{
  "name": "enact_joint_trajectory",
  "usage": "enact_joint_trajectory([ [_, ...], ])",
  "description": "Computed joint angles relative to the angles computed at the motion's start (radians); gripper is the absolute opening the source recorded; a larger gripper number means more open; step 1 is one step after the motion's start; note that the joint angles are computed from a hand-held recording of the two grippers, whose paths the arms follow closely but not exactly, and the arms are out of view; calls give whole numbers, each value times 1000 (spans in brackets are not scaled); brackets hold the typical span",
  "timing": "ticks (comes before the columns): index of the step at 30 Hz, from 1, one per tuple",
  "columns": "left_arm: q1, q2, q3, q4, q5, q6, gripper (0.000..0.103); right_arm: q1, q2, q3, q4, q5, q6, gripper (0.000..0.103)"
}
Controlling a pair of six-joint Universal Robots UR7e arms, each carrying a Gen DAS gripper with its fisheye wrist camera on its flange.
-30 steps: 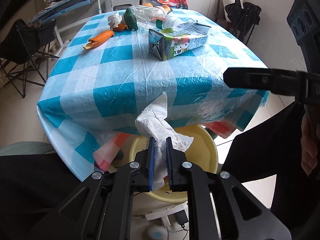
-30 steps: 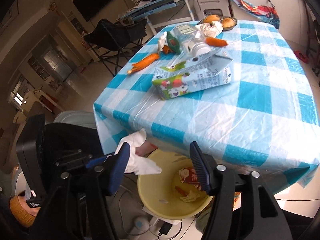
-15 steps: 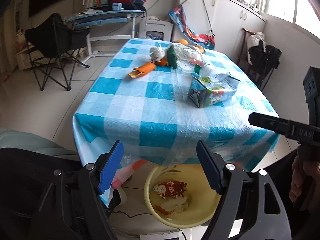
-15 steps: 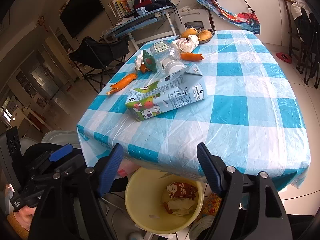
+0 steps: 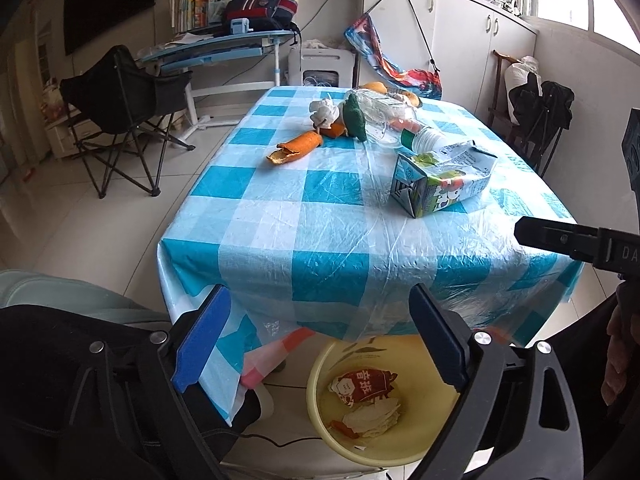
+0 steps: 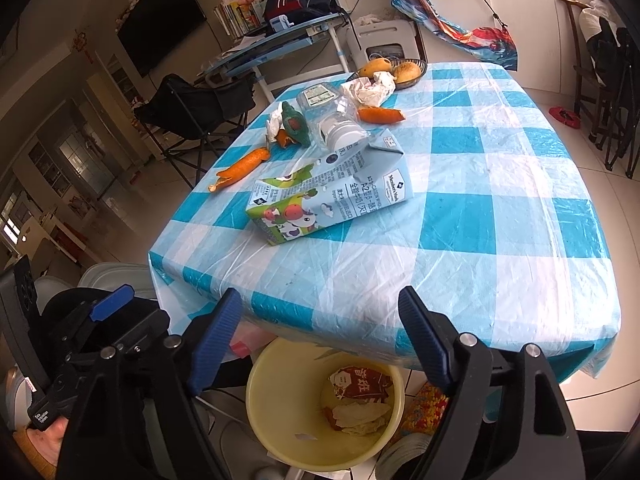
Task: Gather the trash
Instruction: 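Grasp the long orange peel with the left gripper while the right gripper approaches the milk carton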
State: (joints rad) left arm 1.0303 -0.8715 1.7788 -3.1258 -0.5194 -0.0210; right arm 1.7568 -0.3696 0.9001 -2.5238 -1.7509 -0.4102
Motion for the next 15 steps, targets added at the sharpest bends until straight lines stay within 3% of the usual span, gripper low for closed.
enact_joint_trajectory([
  [4,10,-5,-9,2,-31,-25,88,8,10,-30,-5,2,-36,80],
  [9,30,3,-58,36,-56,-45,88,2,24,-59,1,12,-6,81],
  [15,50,14,-120,85,-46,-63,88,6,44,-102,53,29,-11,81],
])
